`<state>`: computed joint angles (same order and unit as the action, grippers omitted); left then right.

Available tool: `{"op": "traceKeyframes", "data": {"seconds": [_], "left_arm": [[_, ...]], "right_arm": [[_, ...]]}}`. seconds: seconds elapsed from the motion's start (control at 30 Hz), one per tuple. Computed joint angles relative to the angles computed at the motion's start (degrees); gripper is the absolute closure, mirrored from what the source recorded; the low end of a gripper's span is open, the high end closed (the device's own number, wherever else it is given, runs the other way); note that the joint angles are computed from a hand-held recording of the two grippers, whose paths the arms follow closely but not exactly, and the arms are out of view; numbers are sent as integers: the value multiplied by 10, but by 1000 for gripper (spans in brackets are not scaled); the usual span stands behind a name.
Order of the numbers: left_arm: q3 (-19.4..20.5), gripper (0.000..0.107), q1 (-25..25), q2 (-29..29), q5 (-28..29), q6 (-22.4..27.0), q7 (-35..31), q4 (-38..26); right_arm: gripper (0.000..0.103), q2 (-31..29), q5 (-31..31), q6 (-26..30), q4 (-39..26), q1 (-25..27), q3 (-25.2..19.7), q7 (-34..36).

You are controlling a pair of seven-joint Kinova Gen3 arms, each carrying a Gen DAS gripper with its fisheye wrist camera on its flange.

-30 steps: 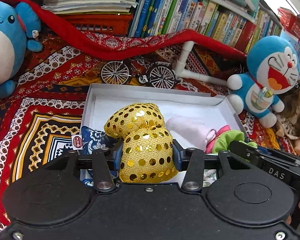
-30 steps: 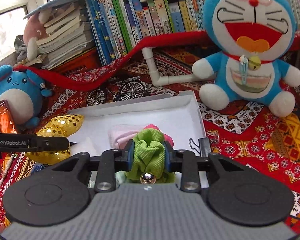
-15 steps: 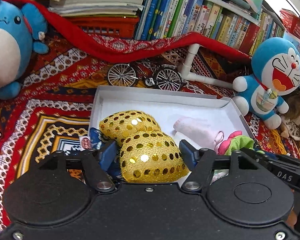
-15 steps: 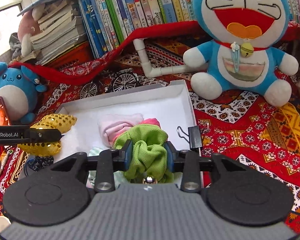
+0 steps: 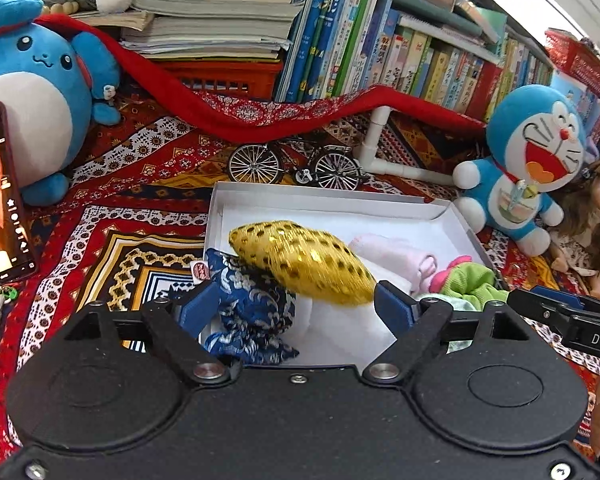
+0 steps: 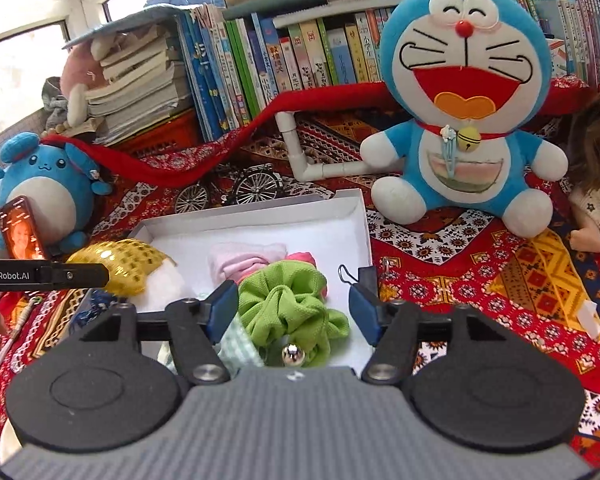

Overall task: Organize soft objects
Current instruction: 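Grasp the purple plush with the left tool while the right tool grasps the white fluffy ball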

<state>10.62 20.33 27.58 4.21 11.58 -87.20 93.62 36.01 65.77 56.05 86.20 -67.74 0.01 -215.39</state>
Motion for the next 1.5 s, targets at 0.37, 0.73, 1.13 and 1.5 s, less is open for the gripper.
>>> {"op": "traceKeyframes", "data": {"seconds": [0.37,0.73,1.13,1.5], "left_arm": [[159,20,-152,-68,22,-87,-71,140],[311,17,-324,-101,16,-79,-88,225],[378,17,-385,-99,73,-63,-216,271],[307,28,-298,-85,20,-107,-175,281]], "right_arm": [[16,-33,74,25,69,-44,-30,-14],[10,-79,124,-85,146,2,-98,-74],[5,-45,43,-81,80,-18,-77,110],[11,-32,26,-66,68,-38,-49,102]]}}
